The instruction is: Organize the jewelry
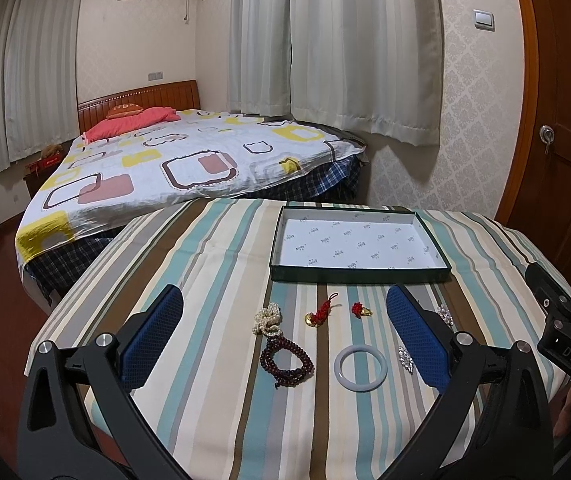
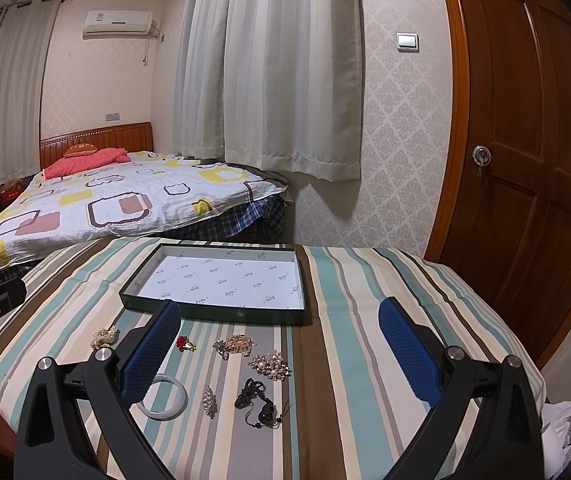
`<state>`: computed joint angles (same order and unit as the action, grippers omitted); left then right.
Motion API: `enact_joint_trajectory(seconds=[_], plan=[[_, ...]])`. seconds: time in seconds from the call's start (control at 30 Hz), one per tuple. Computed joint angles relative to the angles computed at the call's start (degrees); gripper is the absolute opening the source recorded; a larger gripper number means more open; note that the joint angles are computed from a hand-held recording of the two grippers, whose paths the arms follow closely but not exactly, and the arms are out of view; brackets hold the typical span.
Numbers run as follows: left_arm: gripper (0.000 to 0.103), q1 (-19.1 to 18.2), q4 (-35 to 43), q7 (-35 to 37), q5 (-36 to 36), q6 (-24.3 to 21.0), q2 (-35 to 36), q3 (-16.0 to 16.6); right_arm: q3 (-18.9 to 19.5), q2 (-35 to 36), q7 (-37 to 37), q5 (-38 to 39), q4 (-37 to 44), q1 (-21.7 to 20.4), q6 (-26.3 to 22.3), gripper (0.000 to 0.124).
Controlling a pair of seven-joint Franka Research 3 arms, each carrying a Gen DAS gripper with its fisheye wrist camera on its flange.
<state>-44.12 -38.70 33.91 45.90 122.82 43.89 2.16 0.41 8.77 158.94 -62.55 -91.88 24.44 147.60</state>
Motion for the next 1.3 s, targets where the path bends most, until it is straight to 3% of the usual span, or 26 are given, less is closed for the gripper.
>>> enact_joint_trajectory(seconds=[0.47,0.8,1.13,1.3], plan=[[0.099,0.11,1.06,0.44,-0.53,-0.19,0.62,0.03,-0.04,0.00,-0.10,0.05,0.09,0.09,-0.04,0.097],[0.099,-0.30,-7.31,-4.73,2.79,2.37,-2.78,-0.41,-0.74,0.84,1.84,-0.85,-0.48,-0.42,2.24,0.097],[0.099,3.08,-10.29,-4.51,0.13,4.53,-0.91,-2.65,-2.89,4.31,2.67,-0.36,-2.65,-0.57,5.31,0.097],[0.099,5.14,-9.14,-2.09,-3.88,4.71,1.79,-3.74,-3.62,6.29,-0.35,4.13,-3.09,-0.78,6.04,0.097]])
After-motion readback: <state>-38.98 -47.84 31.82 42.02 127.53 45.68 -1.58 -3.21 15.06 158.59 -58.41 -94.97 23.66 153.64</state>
